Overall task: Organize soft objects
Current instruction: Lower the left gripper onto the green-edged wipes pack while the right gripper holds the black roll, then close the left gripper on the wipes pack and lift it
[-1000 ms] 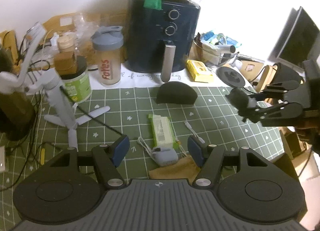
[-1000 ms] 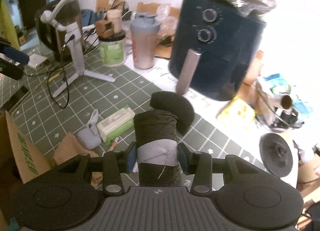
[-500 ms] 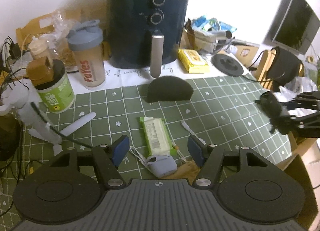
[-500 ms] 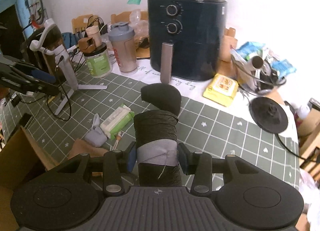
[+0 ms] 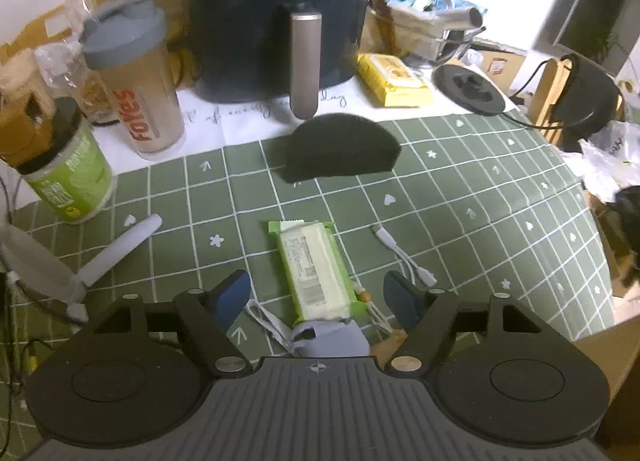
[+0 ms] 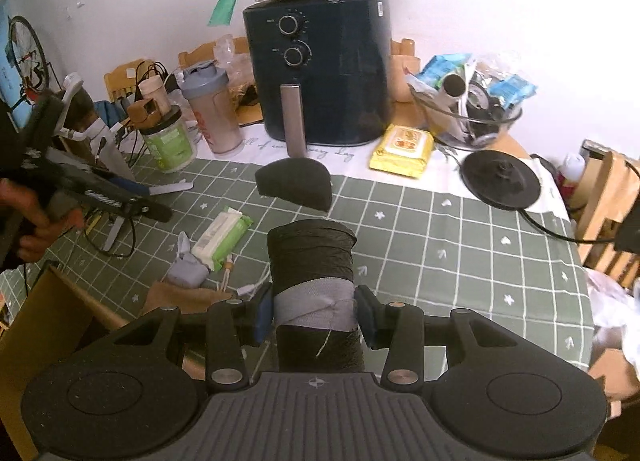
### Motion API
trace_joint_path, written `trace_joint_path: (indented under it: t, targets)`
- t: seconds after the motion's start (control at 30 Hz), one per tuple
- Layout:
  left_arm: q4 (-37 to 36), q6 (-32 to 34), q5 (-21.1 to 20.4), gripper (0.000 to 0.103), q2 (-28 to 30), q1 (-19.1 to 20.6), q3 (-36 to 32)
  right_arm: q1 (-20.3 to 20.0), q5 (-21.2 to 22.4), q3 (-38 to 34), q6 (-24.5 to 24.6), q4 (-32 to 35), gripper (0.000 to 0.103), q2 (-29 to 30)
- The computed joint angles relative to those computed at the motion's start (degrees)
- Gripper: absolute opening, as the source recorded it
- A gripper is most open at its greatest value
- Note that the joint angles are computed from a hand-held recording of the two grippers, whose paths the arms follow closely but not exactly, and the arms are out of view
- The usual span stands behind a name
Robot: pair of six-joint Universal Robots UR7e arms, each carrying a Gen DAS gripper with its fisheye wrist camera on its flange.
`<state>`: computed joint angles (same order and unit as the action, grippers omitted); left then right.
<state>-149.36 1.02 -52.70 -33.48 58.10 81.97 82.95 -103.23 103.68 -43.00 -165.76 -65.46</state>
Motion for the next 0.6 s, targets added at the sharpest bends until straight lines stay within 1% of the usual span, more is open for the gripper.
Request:
trace_joint_path:
  t: [0.2,0.43,0.6]
  targets:
    - [6.05,-2.01,-0.23,0.073,3.87,2.10,-5.97,-0.16,-0.70,1.87,2.50,-2.69,0.046,-1.51]
    - [9.46,-3.38,-1.73,0.073,8.14,4.44,-11.84,-0.30,-1.72,3.71,3.98,-4.24,0.046,-2.80]
    - [10.28,-4.27,-2.02,0.072,10.26,5.04,-14.27,-0.52,-2.42,5.06,5.03,-5.08,0.046,-3.73]
